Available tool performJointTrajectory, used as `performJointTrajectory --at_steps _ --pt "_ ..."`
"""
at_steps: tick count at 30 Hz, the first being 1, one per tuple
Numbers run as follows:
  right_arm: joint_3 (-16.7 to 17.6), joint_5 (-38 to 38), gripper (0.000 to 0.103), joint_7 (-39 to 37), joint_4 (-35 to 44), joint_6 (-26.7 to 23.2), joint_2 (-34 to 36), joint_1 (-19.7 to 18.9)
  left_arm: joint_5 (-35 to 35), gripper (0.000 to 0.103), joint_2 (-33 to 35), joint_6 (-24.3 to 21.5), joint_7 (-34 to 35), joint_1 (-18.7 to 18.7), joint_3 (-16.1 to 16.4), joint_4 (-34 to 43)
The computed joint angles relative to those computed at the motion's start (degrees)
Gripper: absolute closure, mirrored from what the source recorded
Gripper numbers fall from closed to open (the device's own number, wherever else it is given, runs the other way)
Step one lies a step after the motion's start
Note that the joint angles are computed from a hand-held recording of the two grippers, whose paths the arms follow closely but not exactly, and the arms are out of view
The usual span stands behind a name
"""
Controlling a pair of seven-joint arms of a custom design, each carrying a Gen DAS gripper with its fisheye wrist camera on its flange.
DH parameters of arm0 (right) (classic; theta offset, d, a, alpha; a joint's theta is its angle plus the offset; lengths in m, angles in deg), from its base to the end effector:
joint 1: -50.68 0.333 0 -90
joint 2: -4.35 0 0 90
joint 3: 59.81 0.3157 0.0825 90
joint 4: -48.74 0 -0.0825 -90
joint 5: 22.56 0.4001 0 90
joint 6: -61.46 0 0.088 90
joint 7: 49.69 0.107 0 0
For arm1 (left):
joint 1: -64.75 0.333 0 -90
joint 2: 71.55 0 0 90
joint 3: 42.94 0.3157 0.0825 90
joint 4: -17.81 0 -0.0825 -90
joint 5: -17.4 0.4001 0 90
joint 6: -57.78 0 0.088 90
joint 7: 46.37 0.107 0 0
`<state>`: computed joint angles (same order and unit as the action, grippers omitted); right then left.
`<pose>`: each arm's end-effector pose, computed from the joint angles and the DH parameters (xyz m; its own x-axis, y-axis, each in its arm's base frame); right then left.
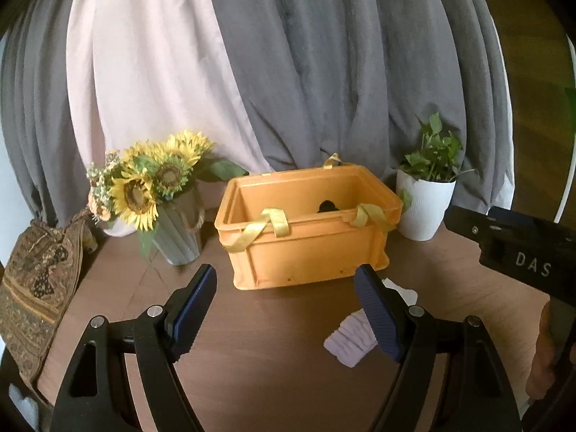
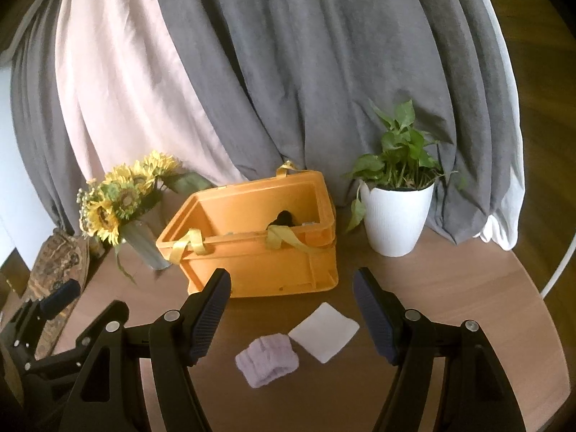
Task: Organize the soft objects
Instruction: 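Withdraw both tools from the crate toward the white hair band and tissue square, then grasp the white hair band with the left tool while the right tool grasps the tissue square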
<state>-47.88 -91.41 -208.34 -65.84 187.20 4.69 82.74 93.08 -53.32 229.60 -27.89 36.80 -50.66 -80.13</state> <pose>0.4534 0.3914 0.4864 -0.3947 -0.9033 -0.1680 -0.4190 0.3397 -0.8420 0.5234 -0.4486 0.4730 -0.5011 -0.8612 -0.0849 -0.3711 0.3025 -0.8780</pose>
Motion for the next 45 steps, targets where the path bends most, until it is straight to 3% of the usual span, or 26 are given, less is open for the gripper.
performJointTrajectory --at_steps 11,21,26,34,45 --pt "-2.5 1.7 0.031 -10.4 -6.8 16.1 -3.5 -5.3 -4.2 0.024 1.6 -14.9 -8.0 -4.5 -2.3 0.8" --pt "-3.9 0.2 0.031 -17.0 -10.6 29.3 -3.5 -9.7 -12.7 0.024 5.5 -18.6 -8.5 -5.9 -3.5 3.1" --pt "-5.1 3.1 0.031 -22.0 -11.0 35.1 -1.5 -11.4 -16.5 0.024 8.4 -20.5 -7.0 -7.2 -3.1 5.9" --pt "-6.9 16.6 0.032 -36.9 -11.1 42.0 3.6 -12.9 -22.3 0.024 13.6 -22.3 -1.7 -8.6 -2.5 11.6" --pt "-5.1 39.1 0.032 -60.3 -10.3 43.7 9.6 -15.3 -30.0 0.024 21.7 -26.8 6.2 -10.3 -1.6 22.1"
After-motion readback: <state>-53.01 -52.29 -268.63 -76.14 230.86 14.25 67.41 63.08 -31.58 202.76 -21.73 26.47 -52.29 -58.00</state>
